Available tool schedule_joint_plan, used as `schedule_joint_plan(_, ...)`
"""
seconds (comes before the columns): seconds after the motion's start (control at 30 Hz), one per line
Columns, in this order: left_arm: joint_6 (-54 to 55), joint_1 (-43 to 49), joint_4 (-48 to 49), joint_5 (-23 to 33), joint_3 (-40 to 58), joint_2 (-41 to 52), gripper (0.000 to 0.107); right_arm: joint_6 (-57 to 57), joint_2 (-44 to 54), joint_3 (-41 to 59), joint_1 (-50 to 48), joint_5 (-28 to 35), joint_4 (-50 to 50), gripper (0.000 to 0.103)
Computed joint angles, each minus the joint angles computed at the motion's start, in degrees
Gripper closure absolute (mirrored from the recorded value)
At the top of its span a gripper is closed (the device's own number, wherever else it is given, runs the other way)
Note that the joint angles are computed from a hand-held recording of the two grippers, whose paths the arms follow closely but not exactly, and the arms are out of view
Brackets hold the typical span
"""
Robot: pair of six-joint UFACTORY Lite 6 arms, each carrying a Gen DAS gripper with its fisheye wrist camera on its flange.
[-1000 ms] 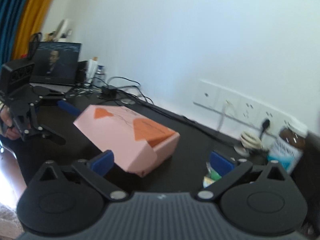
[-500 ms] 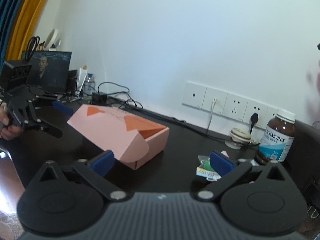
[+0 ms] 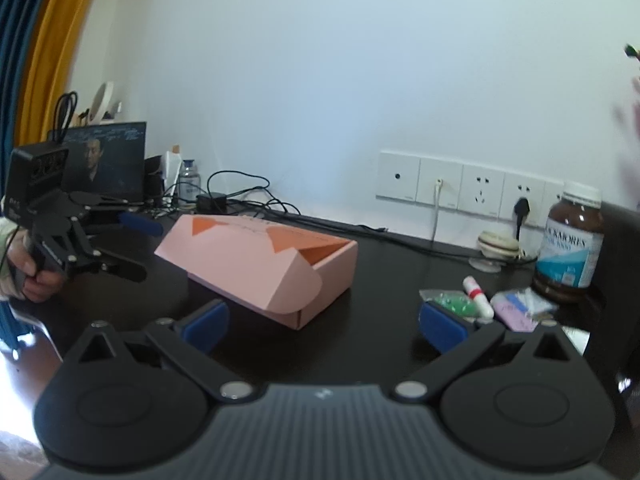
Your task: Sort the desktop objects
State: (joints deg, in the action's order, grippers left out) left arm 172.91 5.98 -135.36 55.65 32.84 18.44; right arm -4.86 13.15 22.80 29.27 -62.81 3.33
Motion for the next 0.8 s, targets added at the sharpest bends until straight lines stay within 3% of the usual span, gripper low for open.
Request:
schedule_joint_plan(0.17,-0.29,0.41,0.52,0.54,-0.04,0.13,0.004,1.51,2.77,-0.67,4.96,-4.25,7.31,0.001)
schedule_joint_plan(0.43,1.20,-0.12,-0.28,0.73,-0.62,-0.20,0.004,10.81,5.78,-0.61,7.52,-9.11,9.10,0.001)
schedule_joint_plan(0.73,-1.95,1.36,2.30,1.05,0.28,0.43,0.004,1.57,3.91,-0.65,14.53,-8.39,23.98,0.001)
schedule_joint_plan(0.8,-1.53,1.22,1.82,1.20,-0.01,0.25,0.004,0.19,4.41,-1.04,15.31,-10.02,23.59,0.001)
